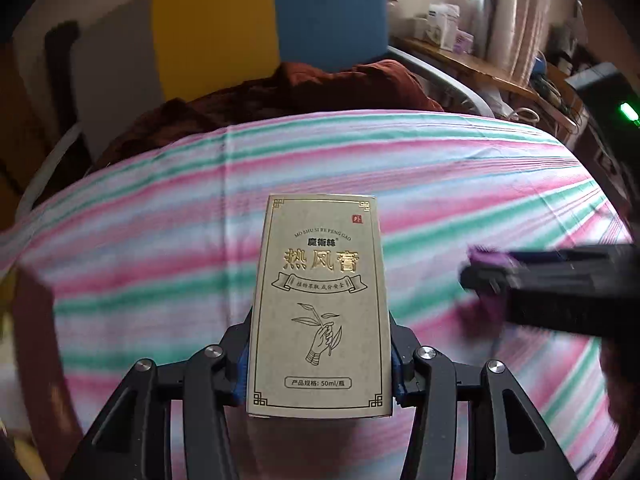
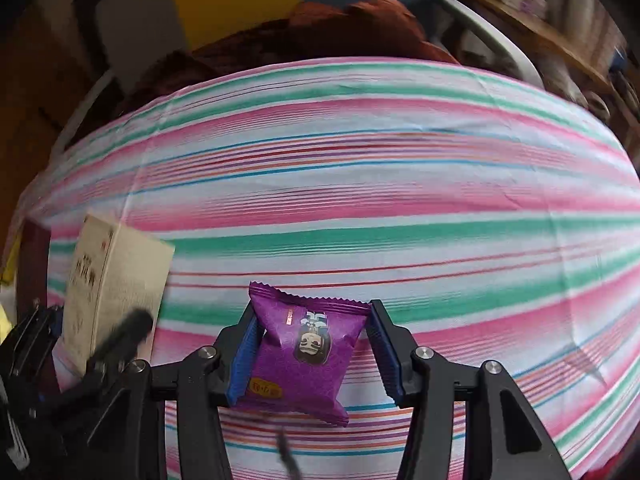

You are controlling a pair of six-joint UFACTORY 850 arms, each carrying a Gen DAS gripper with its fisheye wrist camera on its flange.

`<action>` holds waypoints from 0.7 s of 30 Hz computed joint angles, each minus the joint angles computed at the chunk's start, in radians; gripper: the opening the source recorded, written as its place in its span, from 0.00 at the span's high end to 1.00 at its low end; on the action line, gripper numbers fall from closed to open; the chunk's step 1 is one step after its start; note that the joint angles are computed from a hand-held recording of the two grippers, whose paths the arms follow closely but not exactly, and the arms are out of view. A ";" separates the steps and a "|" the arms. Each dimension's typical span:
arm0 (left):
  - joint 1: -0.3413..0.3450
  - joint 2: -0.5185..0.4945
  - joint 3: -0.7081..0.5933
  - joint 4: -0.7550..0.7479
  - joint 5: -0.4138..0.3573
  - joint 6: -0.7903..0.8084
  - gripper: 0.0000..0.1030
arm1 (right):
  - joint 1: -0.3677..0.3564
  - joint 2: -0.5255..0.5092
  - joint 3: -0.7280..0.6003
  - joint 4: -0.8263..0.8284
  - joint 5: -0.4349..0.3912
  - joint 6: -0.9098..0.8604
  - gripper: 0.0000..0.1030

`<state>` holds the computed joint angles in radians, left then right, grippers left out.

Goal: Organize objects
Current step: 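Grasp the cream medicine box with the left gripper while right grasps the purple packet, then carry the cream box and purple packet over the gold tray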

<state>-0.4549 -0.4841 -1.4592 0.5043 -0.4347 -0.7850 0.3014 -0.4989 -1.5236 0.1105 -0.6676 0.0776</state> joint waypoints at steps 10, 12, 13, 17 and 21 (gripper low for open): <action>-0.014 0.028 0.091 0.218 0.056 -0.209 0.50 | 0.012 -0.057 -0.056 -0.114 -0.017 0.026 0.48; -0.011 0.022 0.086 0.211 0.062 -0.204 0.50 | 0.017 -0.055 -0.056 -0.126 -0.023 0.037 0.47; -0.010 0.020 0.085 0.214 0.063 -0.208 0.50 | 0.030 -0.062 -0.057 -0.138 -0.022 0.059 0.45; -0.009 0.015 0.082 0.232 0.061 -0.224 0.50 | 0.042 -0.086 -0.079 -0.148 -0.029 0.085 0.43; -0.011 0.010 0.078 0.256 0.062 -0.245 0.49 | 0.042 -0.092 -0.087 -0.162 -0.041 0.097 0.40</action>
